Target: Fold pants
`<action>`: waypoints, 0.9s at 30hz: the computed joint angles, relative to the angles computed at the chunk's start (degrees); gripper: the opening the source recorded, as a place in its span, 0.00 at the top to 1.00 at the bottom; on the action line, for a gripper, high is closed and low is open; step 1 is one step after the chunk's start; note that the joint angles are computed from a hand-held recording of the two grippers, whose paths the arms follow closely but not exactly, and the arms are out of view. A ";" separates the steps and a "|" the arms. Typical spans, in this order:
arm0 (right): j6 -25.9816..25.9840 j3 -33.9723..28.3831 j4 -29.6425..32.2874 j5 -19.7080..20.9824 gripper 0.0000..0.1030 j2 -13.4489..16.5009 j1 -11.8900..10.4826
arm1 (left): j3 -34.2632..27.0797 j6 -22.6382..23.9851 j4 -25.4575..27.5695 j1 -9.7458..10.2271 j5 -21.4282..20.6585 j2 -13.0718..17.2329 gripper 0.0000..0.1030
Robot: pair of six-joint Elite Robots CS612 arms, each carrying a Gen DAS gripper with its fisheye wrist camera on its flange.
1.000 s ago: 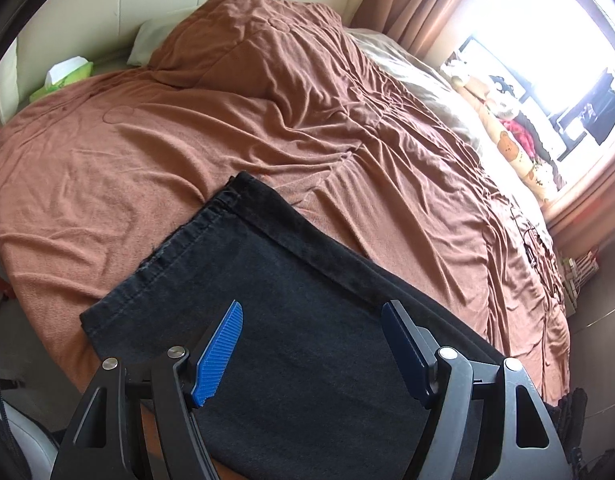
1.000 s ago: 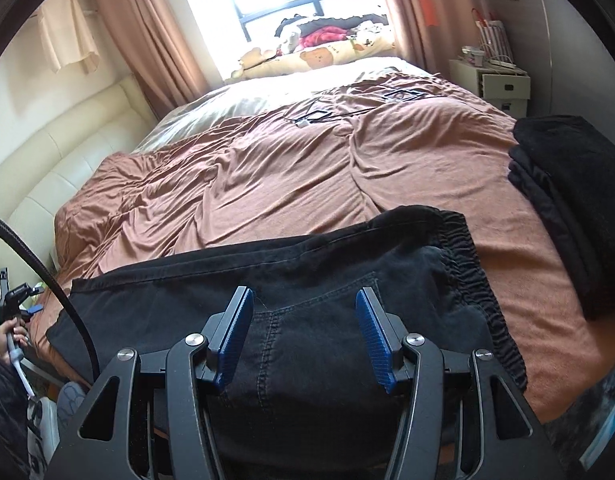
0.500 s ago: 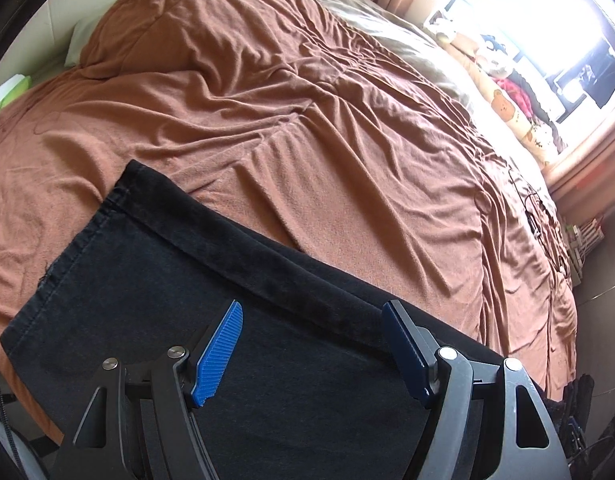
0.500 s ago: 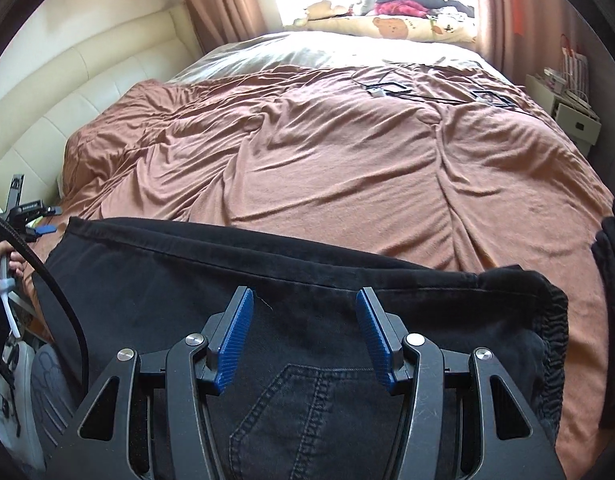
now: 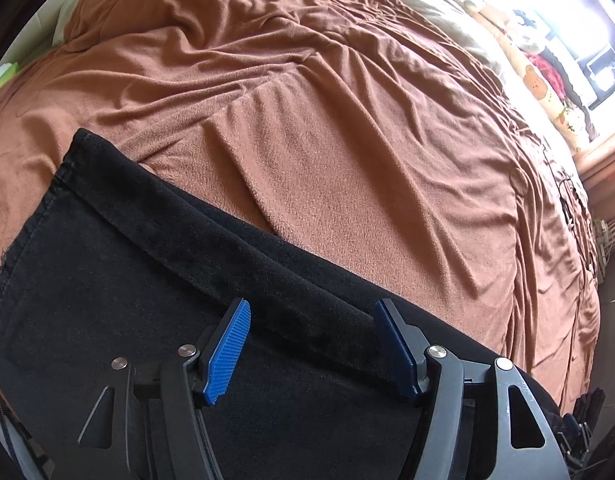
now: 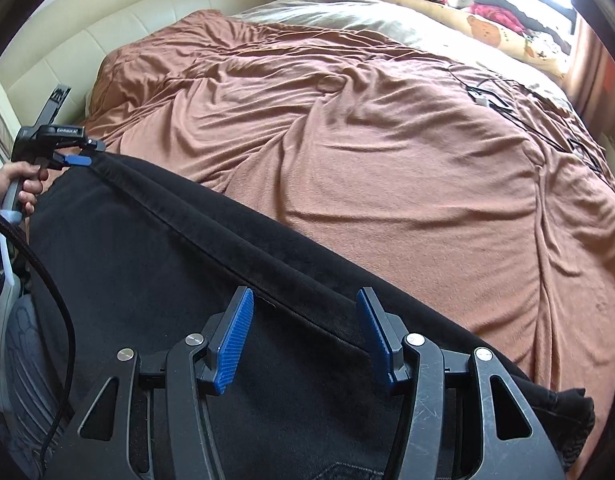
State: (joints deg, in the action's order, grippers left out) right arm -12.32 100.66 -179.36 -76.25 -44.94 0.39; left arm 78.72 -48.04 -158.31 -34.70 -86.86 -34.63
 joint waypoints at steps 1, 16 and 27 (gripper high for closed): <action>-0.80 -0.96 1.04 0.06 0.50 0.47 0.27 | -0.64 -0.32 1.01 0.00 0.30 0.32 0.37; -9.73 -12.51 12.75 0.56 0.50 6.81 2.70 | -10.11 -4.29 17.84 -0.31 4.25 4.52 0.46; -12.39 -16.61 19.63 1.78 0.92 9.04 2.89 | -9.63 -2.57 17.57 0.47 2.59 3.99 0.95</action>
State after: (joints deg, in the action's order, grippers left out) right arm -24.71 84.05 -159.73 -74.47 -35.90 3.27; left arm 69.09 -50.61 -140.74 -34.23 -84.27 -30.64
